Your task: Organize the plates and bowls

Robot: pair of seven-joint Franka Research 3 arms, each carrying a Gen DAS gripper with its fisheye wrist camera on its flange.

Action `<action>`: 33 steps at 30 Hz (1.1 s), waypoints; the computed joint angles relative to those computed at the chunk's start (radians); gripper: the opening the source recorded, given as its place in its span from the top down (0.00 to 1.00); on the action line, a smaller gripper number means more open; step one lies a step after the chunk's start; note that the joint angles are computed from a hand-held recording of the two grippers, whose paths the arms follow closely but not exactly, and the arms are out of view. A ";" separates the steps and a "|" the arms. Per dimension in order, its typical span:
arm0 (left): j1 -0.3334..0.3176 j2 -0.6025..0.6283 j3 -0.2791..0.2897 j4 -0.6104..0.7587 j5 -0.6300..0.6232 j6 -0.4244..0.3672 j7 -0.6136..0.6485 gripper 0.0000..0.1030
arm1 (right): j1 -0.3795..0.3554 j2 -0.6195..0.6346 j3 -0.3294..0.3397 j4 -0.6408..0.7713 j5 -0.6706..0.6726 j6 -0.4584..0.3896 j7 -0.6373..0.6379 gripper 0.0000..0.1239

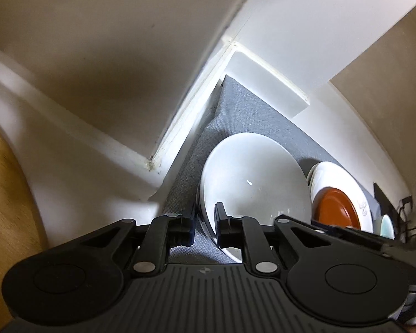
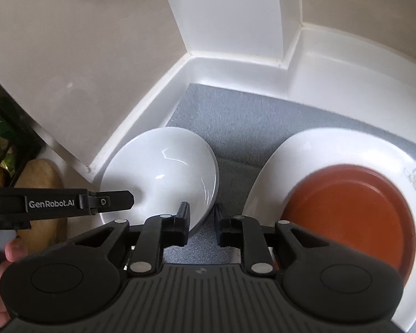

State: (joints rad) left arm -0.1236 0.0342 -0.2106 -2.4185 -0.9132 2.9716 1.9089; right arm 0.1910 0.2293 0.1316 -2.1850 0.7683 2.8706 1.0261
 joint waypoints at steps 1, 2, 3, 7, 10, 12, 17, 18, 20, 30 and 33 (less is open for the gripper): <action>-0.002 -0.001 -0.002 -0.002 0.005 0.009 0.023 0.85 | 0.010 0.006 -0.005 -0.001 -0.014 0.014 0.017 0.82; -0.004 -0.003 -0.002 -0.009 0.036 0.018 0.014 0.86 | 0.016 0.008 -0.006 -0.005 -0.024 0.028 0.026 0.82; -0.007 -0.008 0.000 -0.019 0.075 0.026 -0.014 0.86 | 0.016 0.006 -0.001 -0.010 -0.024 0.038 0.023 0.83; -0.012 -0.036 0.014 -0.045 0.178 0.002 -0.107 0.89 | -0.008 -0.036 0.029 -0.041 0.064 0.033 -0.047 0.84; -0.030 -0.073 0.025 -0.058 0.156 -0.024 -0.113 0.90 | -0.012 -0.083 0.028 -0.074 0.145 0.026 -0.116 0.84; -0.043 -0.104 0.026 -0.080 0.242 -0.012 -0.200 0.90 | -0.014 -0.114 0.019 -0.088 0.221 0.012 -0.177 0.84; -0.070 -0.176 0.016 -0.094 0.460 -0.027 -0.428 0.90 | -0.004 -0.200 -0.043 -0.131 0.288 -0.023 -0.263 0.84; -0.080 -0.185 0.016 -0.087 0.481 -0.038 -0.456 0.90 | -0.005 -0.220 -0.057 -0.142 0.300 -0.030 -0.286 0.84; -0.097 -0.199 0.007 -0.069 0.537 -0.054 -0.524 0.90 | -0.009 -0.268 -0.089 -0.167 0.325 -0.046 -0.338 0.84; -0.200 -0.166 -0.051 0.092 0.822 -0.110 -0.775 0.90 | -0.090 -0.449 -0.278 -0.248 0.457 -0.178 -0.531 0.84; -0.225 -0.122 -0.066 0.163 0.884 -0.146 -0.826 0.90 | -0.132 -0.465 -0.309 -0.254 0.501 -0.204 -0.580 0.84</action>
